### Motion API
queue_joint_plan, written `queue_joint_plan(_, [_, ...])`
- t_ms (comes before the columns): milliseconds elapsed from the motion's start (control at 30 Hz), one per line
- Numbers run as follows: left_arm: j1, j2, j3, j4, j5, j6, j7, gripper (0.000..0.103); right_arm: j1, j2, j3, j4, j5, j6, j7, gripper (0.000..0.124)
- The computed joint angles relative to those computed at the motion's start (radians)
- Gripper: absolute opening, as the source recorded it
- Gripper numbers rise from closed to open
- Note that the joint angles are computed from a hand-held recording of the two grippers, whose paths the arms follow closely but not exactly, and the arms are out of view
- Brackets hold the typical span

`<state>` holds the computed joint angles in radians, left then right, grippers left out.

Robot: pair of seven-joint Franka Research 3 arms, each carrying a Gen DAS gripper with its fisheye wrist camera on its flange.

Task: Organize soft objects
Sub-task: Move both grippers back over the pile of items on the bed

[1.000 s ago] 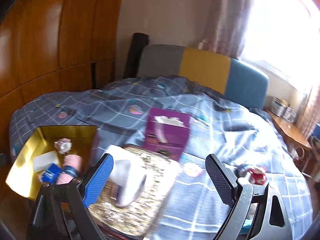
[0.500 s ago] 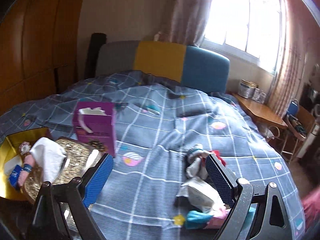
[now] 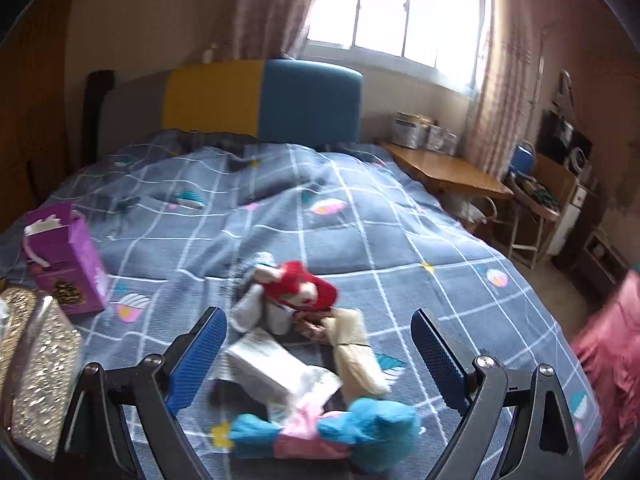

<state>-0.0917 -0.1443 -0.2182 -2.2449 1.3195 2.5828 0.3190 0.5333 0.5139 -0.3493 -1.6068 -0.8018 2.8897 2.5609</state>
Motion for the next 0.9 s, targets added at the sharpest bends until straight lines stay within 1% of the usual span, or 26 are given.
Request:
queue_joint_plan(67, [-0.006, 0.026, -0.003, 0.03, -0.005, 0.004, 0.023, 0.083, -0.026, 0.001, 0.018, -0.007, 0.048, -0.014, -0.001, 0.094])
queue_joint_plan(100, [-0.01, 0.041, -0.004, 0.046, -0.004, 0.007, 0.033, 0.083, -0.047, 0.002, 0.037, -0.006, 0.089, -0.029, -0.016, 0.094])
queue_joint_plan(167, [-0.02, 0.072, -0.004, 0.081, 0.001, 0.018, 0.053, 0.083, -0.069, 0.002, 0.053, -0.009, 0.146, -0.034, -0.022, 0.094])
queue_joint_plan(333, [-0.055, 0.175, 0.009, 0.202, -0.015, 0.081, 0.114, 0.083, -0.08, -0.009, 0.047, -0.032, 0.223, -0.028, -0.01, 0.094])
queue_joint_plan(433, [-0.081, 0.247, 0.023, 0.284, -0.055, 0.12, 0.172, 0.083, -0.078, -0.01, 0.039, -0.033, 0.252, -0.053, 0.003, 0.095])
queue_joint_plan(533, [-0.113, 0.346, 0.03, 0.39, -0.178, 0.135, 0.303, 0.083, -0.095, -0.016, 0.05, -0.042, 0.292, -0.059, 0.01, 0.095])
queue_joint_plan(600, [-0.121, 0.424, 0.017, 0.469, -0.321, 0.129, 0.44, 0.083, -0.103, -0.021, 0.054, -0.05, 0.315, -0.064, 0.018, 0.095])
queue_joint_plan(633, [-0.115, 0.464, 0.0, 0.506, -0.409, 0.132, 0.524, 0.083, -0.11, -0.024, 0.058, -0.055, 0.328, -0.063, 0.02, 0.095])
queue_joint_plan(667, [-0.113, 0.501, -0.013, 0.543, -0.475, 0.128, 0.58, 0.083, -0.116, -0.026, 0.062, -0.06, 0.342, -0.062, 0.022, 0.095])
queue_joint_plan(767, [-0.092, 0.614, -0.075, 0.663, -0.693, 0.079, 0.751, 0.083, -0.141, -0.032, 0.085, -0.073, 0.395, -0.051, 0.008, 0.095])
queue_joint_plan(833, [-0.06, 0.691, -0.135, 0.747, -0.853, 0.038, 0.857, 0.083, -0.152, -0.035, 0.093, -0.08, 0.428, -0.043, 0.0, 0.095])
queue_joint_plan(867, [-0.065, 0.732, -0.143, 0.801, -0.901, 0.002, 0.88, 0.082, -0.158, -0.038, 0.097, -0.087, 0.445, -0.035, -0.002, 0.095])
queue_joint_plan(900, [-0.077, 0.766, -0.14, 0.85, -0.931, -0.028, 0.892, 0.082, -0.164, -0.039, 0.102, -0.091, 0.465, -0.028, -0.008, 0.095])
